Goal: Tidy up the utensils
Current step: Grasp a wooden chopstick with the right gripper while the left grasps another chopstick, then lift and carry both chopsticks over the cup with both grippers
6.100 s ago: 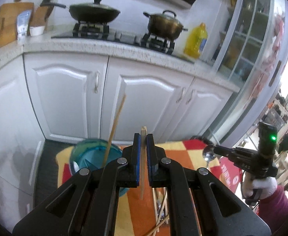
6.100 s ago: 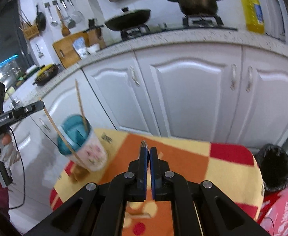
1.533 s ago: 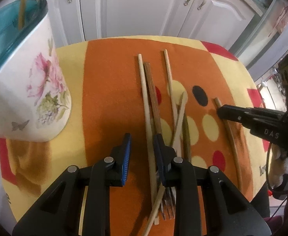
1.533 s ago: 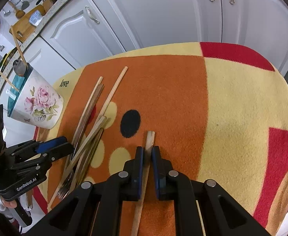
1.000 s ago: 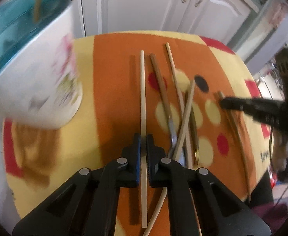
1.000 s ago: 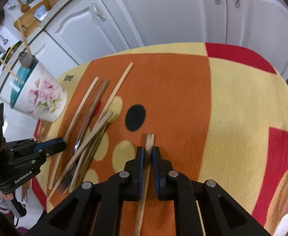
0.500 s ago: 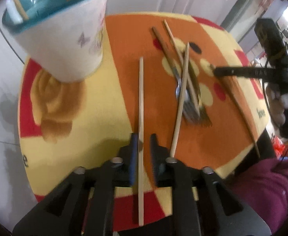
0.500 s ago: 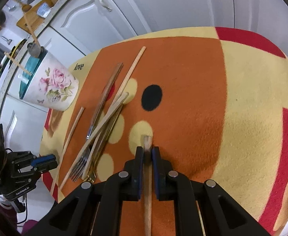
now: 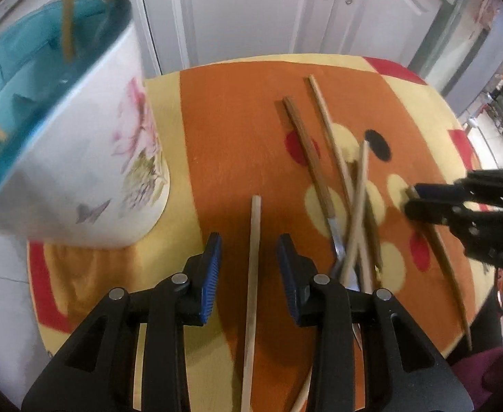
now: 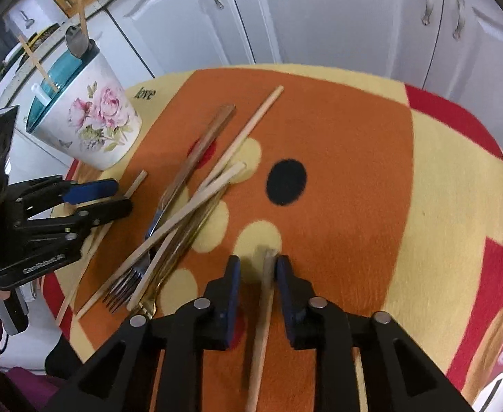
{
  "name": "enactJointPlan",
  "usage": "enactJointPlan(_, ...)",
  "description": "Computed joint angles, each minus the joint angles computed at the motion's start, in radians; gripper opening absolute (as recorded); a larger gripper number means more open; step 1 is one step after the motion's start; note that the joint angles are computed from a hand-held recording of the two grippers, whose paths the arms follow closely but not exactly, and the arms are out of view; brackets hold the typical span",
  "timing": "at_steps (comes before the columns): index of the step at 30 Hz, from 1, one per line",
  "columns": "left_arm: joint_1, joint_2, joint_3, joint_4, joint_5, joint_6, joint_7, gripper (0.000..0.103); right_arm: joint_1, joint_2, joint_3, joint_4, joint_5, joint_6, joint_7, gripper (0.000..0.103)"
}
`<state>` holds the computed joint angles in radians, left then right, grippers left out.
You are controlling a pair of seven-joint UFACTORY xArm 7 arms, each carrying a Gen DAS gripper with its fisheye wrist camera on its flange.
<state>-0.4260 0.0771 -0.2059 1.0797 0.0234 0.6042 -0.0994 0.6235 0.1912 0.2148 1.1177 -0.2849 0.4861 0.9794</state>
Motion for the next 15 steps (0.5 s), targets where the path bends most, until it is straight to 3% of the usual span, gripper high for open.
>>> enactJointPlan(2, 0.0, 0.005, 0.003, -0.009, 0.005, -0.033, -0.029, 0.024, 0.007, 0.0, -0.008, -0.002, -0.031, 0.002, 0.014, 0.009)
enactJointPlan(3, 0.0, 0.004, 0.004, -0.012, 0.004, -0.042, -0.033, 0.018, 0.002, -0.004, -0.006, -0.008, -0.023, -0.007, 0.008, 0.009)
enactJointPlan(4, 0.001, 0.004, 0.002, -0.011, -0.003, -0.04, -0.024, 0.004, -0.001, -0.011, -0.004, -0.017, -0.016, -0.02, 0.008, 0.008)
enactJointPlan(8, 0.027, -0.04, 0.004, -0.035, -0.129, -0.029, 0.063, 0.004, -0.007, -0.066, -0.011, -0.06, -0.044, -0.089, 0.054, 0.008)
enactJointPlan(11, 0.042, -0.135, 0.019, -0.08, -0.287, -0.031, 0.173, 0.004, -0.011, -0.114, -0.005, -0.07, -0.093, -0.115, 0.1, 0.007)
enactJointPlan(15, 0.036, -0.259, 0.055, -0.12, -0.394, -0.025, 0.259, 0.004, -0.036, -0.17, 0.017, -0.081, -0.133, -0.138, 0.133, 0.007)
